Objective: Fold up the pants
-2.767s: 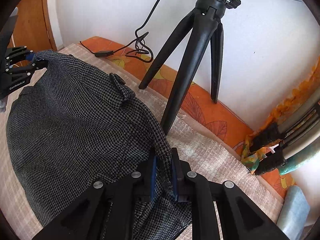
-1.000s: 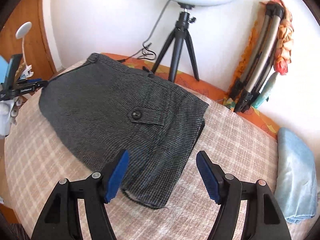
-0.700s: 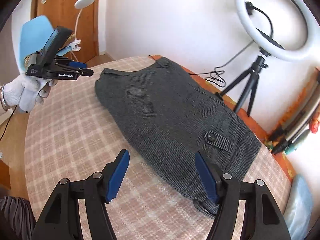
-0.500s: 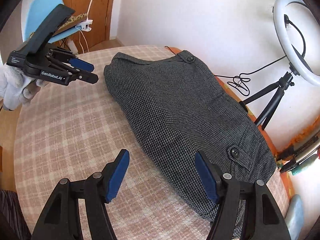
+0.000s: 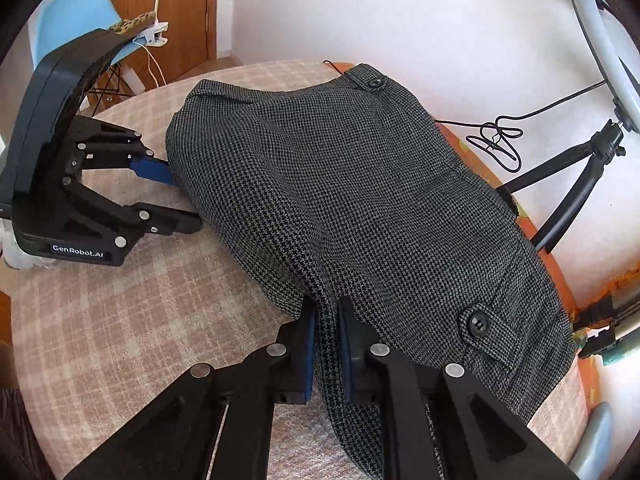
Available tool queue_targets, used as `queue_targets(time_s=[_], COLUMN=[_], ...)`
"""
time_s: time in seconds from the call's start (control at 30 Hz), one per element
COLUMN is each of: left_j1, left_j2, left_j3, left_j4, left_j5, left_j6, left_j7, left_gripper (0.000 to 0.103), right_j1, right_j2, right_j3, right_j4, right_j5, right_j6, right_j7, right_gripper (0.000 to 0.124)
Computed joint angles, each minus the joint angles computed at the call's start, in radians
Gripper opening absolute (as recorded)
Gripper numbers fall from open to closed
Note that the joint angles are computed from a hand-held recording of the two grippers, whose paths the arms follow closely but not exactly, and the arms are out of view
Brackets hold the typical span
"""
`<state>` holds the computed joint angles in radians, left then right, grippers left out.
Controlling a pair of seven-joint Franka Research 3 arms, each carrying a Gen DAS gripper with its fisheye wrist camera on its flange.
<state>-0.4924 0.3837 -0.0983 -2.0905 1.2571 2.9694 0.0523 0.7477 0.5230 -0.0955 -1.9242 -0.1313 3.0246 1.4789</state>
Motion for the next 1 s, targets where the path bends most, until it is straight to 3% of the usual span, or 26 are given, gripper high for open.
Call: queue_targets(time_s=[0.07,0.17,0.23,0.33,0.43,0.5,0.6,0.63,0.77,0.8,0.87,1.0], left_j1=[-0.007,-0.003,-0.001,-0.018,-0.005,0.018,0.077,0.092,0.157,0.138,0.108,0.085], left_j2=[0.012,0.033,0.038,0.012,-0.046,-0.088,-0.136,-0.151,-0.206,-0.225,-0.260,-0.282], left_j3=[0.008,0.015,0.035,0.067,0.041,0.017,-0.046,-0.065,-0.141,-0.124,-0.096,-0.072], left_j4=[0.020,0.049,0.063,0.069,0.042,0.010,-0.066,-0.098,-0.233,-0.253,-0.281,-0.225], left_j5=[0.019,0.016,0.042,0.125,0.137,0.134,-0.025,-0.092,-0.336,-0.331,-0.318,-0.121], left_j6=[-0.001,0.022,0.085,0.139,0.133,0.146,0.155,0.152,0.157,0.137,0.104,0.025], left_j7=[-0.021,-0.036,-0.088,-0.185,-0.152,-0.140,0.013,0.072,0.274,0.271,0.257,0.089], left_gripper=[0.044,0.042,0.020,0.011,0.009,0.009,0.009,0.009,0.008,0.008,0.008,0.009], right_j1=[-0.079,-0.148,-0.179,-0.165,-0.177,-0.168,-0.170,-0.163,-0.073,-0.049,0.055,0.091], right_j2=[0.003,0.006,0.006,-0.010,-0.035,-0.053,-0.083,-0.101,-0.164,-0.178,-0.199,-0.226], right_j3=[0.080,0.149,0.180,0.163,0.176,0.169,0.175,0.171,0.069,0.039,-0.084,-0.150], right_j4=[0.017,0.033,0.038,0.022,-0.009,-0.035,-0.079,-0.107,-0.216,-0.243,-0.298,-0.366], right_j5=[0.046,0.109,0.147,0.168,0.192,0.203,0.221,0.226,0.213,0.214,0.217,0.317], right_j6=[-0.019,-0.031,-0.035,-0.017,0.010,0.032,0.059,0.074,0.139,0.154,0.189,0.244], right_j7=[-0.051,-0.104,-0.133,-0.135,-0.155,-0.155,-0.157,-0.154,-0.104,-0.085,-0.013,0.056], right_gripper=[0.006,0.006,0.006,0.008,0.012,0.022,0.027,0.034,0.046,0.049,0.063,0.064])
